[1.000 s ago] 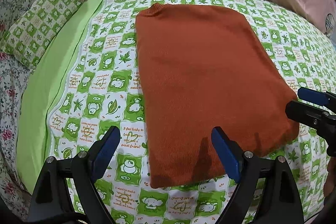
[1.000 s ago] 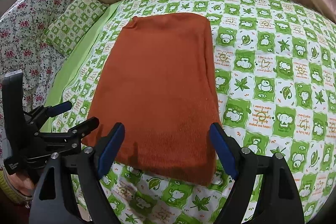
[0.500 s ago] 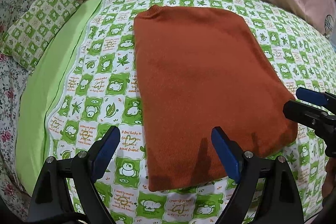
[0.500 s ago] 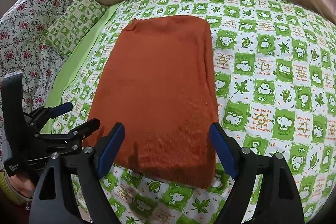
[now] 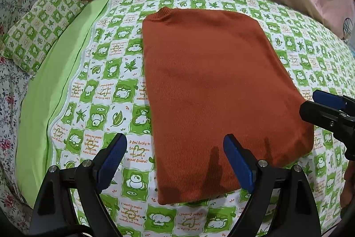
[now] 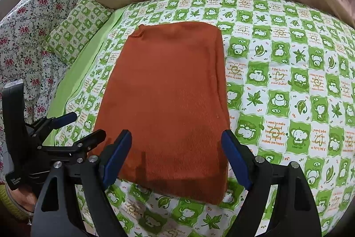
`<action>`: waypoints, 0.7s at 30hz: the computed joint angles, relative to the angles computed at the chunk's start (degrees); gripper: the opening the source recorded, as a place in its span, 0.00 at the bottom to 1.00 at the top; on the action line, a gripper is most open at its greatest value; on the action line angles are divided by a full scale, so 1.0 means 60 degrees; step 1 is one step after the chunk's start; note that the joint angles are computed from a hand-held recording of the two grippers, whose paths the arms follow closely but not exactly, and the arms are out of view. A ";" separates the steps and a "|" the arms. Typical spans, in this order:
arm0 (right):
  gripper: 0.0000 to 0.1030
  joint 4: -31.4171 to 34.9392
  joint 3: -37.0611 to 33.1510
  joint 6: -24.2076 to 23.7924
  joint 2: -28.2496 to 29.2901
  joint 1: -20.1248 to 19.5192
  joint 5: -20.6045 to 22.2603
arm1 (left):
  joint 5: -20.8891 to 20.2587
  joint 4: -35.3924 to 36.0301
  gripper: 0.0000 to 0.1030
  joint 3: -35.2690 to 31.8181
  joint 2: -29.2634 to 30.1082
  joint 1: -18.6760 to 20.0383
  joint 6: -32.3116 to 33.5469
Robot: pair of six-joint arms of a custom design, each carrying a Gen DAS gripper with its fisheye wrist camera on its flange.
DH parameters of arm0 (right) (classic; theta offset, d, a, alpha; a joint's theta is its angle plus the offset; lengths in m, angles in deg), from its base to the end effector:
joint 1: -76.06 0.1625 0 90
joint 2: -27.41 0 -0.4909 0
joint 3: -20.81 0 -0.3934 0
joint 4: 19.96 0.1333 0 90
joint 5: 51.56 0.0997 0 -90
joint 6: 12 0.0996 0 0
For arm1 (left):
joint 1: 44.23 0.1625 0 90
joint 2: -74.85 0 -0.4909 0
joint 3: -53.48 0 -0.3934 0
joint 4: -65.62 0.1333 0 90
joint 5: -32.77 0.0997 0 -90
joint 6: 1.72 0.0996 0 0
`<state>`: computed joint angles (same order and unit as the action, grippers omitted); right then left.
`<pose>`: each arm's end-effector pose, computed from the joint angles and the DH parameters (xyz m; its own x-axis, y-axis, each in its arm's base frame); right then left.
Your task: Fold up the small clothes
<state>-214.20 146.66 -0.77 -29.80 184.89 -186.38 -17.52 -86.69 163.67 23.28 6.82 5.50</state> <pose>0.2312 -0.4825 0.2094 -0.8395 0.3062 0.4488 -0.1009 0.7238 -0.6826 -0.2331 -0.6016 0.1412 -0.5403 0.5456 -0.6406 0.7008 0.7132 0.0163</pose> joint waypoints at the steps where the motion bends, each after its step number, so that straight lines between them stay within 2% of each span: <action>1: 0.81 0.0009 -0.0022 -0.0023 0.0002 -0.0006 0.0003 | 0.0004 0.0004 0.87 -0.0005 0.0002 -0.0002 -0.0015; 21: 0.81 -0.0068 -0.0087 -0.0144 0.0098 -0.0023 -0.0029 | -0.0206 -0.0119 0.87 -0.0100 0.0005 -0.0003 -0.0090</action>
